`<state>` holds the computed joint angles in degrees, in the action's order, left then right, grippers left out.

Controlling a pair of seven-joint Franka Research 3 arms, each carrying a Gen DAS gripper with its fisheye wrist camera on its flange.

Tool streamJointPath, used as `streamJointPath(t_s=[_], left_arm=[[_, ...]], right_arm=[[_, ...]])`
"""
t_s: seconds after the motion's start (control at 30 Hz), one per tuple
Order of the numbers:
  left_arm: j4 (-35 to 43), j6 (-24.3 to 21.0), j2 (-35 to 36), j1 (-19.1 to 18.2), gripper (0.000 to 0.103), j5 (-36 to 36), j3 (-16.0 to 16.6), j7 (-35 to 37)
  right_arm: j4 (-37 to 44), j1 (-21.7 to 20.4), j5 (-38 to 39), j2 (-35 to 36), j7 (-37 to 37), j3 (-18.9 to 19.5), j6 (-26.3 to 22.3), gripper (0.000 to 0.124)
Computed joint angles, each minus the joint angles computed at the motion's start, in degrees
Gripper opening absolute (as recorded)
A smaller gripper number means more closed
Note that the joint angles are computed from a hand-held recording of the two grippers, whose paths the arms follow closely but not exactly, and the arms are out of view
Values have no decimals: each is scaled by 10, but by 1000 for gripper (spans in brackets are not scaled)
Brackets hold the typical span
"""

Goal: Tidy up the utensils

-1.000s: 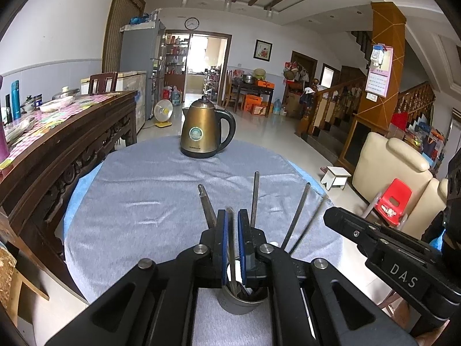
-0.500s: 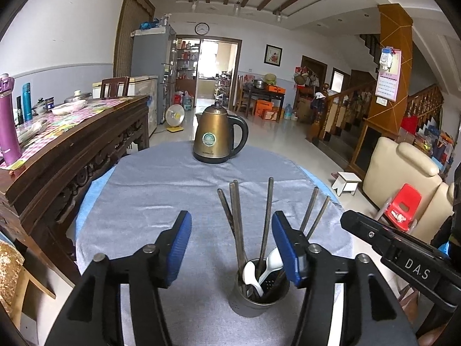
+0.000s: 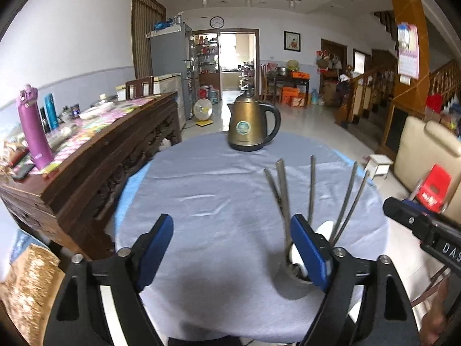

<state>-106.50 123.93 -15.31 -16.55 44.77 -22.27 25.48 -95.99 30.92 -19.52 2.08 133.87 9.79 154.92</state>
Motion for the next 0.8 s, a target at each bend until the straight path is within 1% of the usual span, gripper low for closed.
streamJointPath(t_s=[0.07,0.17,0.23,0.33,0.43,0.5,0.57,0.63,0.8], left_arm=[[-5,-11,-6,0,87,6,-3,3],[-5,-30,-8,0,88,7,-5,10],[2,-60,-4,1,90,13,-12,9],[18,-119,9,-2,90,45,-27,8],[14,-145,9,-13,90,73,-31,20],[12,-149,7,-19,90,75,-27,22],[12,-141,2,-24,90,55,-18,27],[20,-146,4,-26,90,44,-17,33],[28,-159,4,-27,90,48,-20,34]], right_arm=[[-1,1,-2,-1,1,1,-9,59],[1,5,-18,0,6,3,-30,60],[0,7,-21,-1,5,4,-42,62],[-9,7,-21,-7,7,6,-48,65],[-18,5,-29,-17,16,8,-53,67],[-25,3,-30,-24,21,11,-55,69],[-35,1,-36,-33,28,15,-56,70],[-37,-2,-43,-37,36,20,-61,70],[-45,-8,-64,-49,74,30,-58,73]])
